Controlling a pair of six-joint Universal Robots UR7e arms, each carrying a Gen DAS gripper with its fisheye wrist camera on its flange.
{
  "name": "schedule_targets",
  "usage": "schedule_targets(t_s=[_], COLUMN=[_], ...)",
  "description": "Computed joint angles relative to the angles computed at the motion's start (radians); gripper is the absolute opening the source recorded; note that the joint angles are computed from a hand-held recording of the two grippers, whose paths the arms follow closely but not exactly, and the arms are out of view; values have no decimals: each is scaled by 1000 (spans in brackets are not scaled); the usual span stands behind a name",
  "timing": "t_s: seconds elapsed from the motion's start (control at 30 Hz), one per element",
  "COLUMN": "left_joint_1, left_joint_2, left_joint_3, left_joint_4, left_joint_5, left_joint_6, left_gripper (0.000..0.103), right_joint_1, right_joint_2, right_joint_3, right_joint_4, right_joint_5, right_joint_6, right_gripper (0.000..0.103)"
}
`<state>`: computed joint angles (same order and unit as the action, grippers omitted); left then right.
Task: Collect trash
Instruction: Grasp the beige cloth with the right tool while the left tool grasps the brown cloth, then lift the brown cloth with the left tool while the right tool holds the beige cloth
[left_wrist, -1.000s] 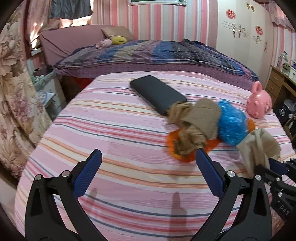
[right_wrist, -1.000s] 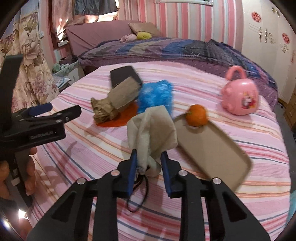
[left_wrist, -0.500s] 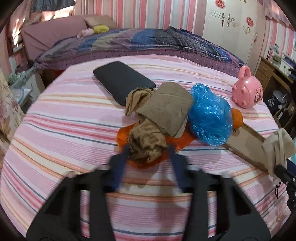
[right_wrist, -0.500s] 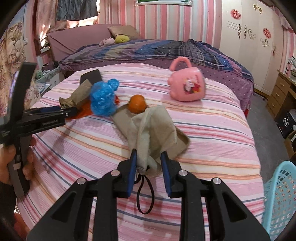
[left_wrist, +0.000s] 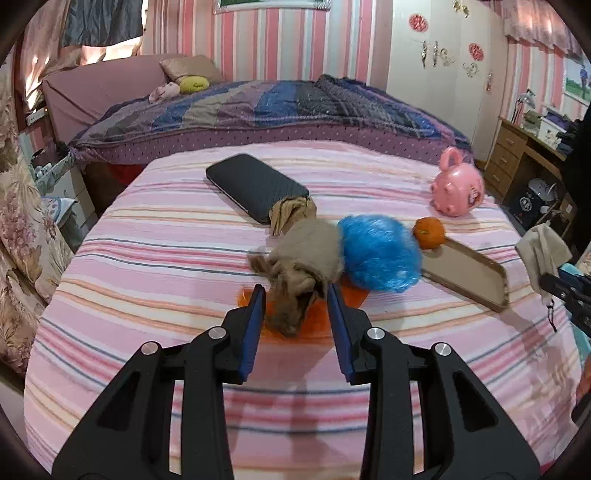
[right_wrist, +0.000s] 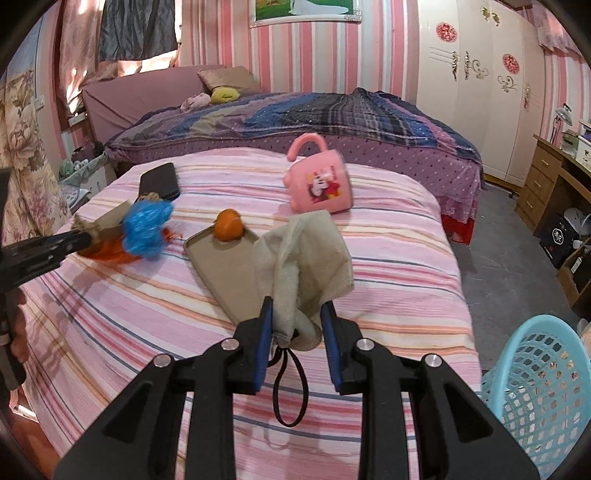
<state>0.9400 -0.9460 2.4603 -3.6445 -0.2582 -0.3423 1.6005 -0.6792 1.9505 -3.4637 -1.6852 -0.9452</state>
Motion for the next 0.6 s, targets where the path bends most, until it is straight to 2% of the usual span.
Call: schedule_targets(t_s=[0.13, 0.23, 0.47, 0.53, 0.57, 0.6], left_joint_1=[-42, -43, -47, -56, -56, -51], left_joint_2=[11, 4, -26, -51, -80, -101], left_joint_3=[33, 35, 42, 61, 75, 81], left_joint_4=[-127, -126, 16, 101, 187, 242], left_joint_5=[39, 45, 81, 117, 142, 150], left_joint_6=[47, 37, -58, -125, -201, -252], left_gripper=[32, 31, 26, 26, 27, 33], right_joint_1=[-9, -15, -35, -44, -49, -50], right_joint_2=[-16, -26, -53, -64, -70, -71], right_joint_3=[8, 16, 27, 27, 26, 25], right_joint_4=[-5, -18, -24, -24, -20, -19], right_joint_5=[10, 11, 17, 18, 19, 19], right_joint_6=[3, 1, 0, -2, 0, 1], right_gripper=[26, 26, 26, 26, 26, 26])
